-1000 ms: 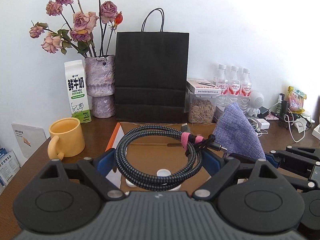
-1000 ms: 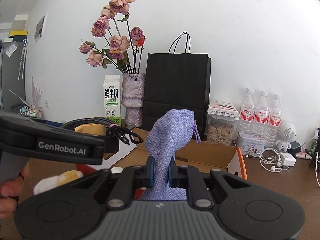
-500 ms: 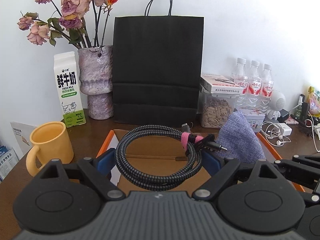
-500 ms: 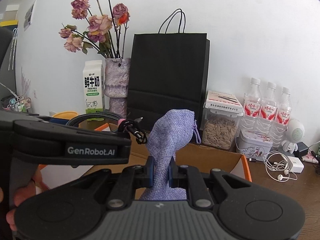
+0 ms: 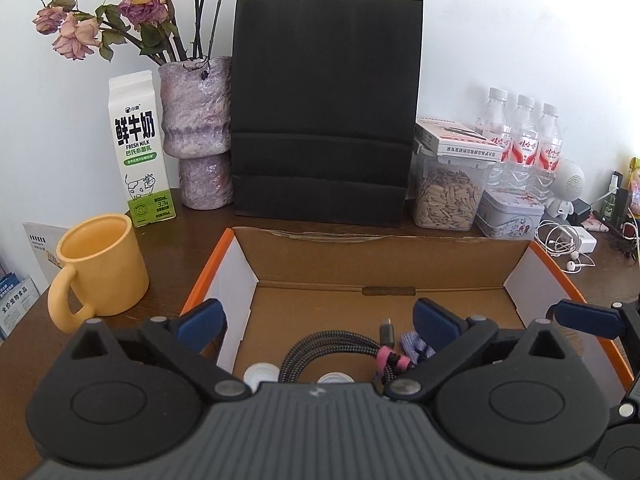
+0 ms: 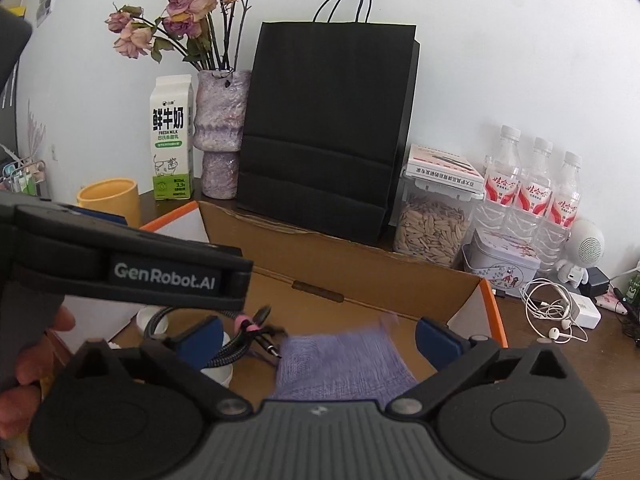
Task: Organize objects
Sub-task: 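Release the pouch into the box with the right gripper while the left drops the braided cable in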
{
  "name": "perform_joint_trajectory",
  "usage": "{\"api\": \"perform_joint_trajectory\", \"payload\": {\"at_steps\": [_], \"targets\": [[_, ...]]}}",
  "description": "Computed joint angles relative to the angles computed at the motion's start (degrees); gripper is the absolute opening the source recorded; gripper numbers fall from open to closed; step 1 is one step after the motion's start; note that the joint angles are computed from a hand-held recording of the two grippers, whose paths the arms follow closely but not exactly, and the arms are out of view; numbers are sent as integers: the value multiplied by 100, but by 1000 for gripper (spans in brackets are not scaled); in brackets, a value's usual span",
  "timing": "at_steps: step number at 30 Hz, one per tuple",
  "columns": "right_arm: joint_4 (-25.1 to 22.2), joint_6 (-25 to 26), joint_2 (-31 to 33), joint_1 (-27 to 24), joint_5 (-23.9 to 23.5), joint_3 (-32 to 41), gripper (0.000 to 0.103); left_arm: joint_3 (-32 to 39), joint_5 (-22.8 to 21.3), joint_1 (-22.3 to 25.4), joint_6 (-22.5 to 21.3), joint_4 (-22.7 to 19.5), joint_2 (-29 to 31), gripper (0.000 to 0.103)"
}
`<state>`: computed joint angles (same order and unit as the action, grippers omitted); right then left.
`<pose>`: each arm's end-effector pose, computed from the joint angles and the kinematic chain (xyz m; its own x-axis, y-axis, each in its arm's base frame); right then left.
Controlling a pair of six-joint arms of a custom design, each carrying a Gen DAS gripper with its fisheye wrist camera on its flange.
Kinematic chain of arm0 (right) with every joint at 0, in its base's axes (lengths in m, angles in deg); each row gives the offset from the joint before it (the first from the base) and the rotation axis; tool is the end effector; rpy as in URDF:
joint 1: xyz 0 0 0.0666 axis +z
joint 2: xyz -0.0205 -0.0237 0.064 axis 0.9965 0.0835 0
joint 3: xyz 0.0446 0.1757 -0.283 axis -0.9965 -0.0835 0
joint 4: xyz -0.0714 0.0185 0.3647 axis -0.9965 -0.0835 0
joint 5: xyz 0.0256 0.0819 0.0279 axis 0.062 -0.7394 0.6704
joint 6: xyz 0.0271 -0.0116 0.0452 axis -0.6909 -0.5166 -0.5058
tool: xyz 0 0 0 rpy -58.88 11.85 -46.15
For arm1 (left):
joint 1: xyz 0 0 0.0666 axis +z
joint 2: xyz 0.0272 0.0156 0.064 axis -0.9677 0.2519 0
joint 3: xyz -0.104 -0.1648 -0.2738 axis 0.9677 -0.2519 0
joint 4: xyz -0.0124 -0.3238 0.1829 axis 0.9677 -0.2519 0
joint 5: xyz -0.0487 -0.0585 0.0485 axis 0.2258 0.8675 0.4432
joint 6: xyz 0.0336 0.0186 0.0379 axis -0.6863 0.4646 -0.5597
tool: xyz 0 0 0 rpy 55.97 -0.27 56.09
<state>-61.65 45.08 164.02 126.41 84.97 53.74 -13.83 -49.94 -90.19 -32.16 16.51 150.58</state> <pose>0.4192 0.3371 0.2807 -0.5091 -0.0925 -0.8557 0.0080 0.9937 -0.1121 0.4797 -0.1279 0.3115 -0.5058 0.1363 -0.8518 0.2770 0.9608 -0.0107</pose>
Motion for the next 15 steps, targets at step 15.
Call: {"api": "perform_joint_trajectory", "payload": {"at_steps": [15], "targets": [[128, -3, -102, 41, 35, -87, 103, -71, 125, -7, -11, -1, -130, 103]]}}
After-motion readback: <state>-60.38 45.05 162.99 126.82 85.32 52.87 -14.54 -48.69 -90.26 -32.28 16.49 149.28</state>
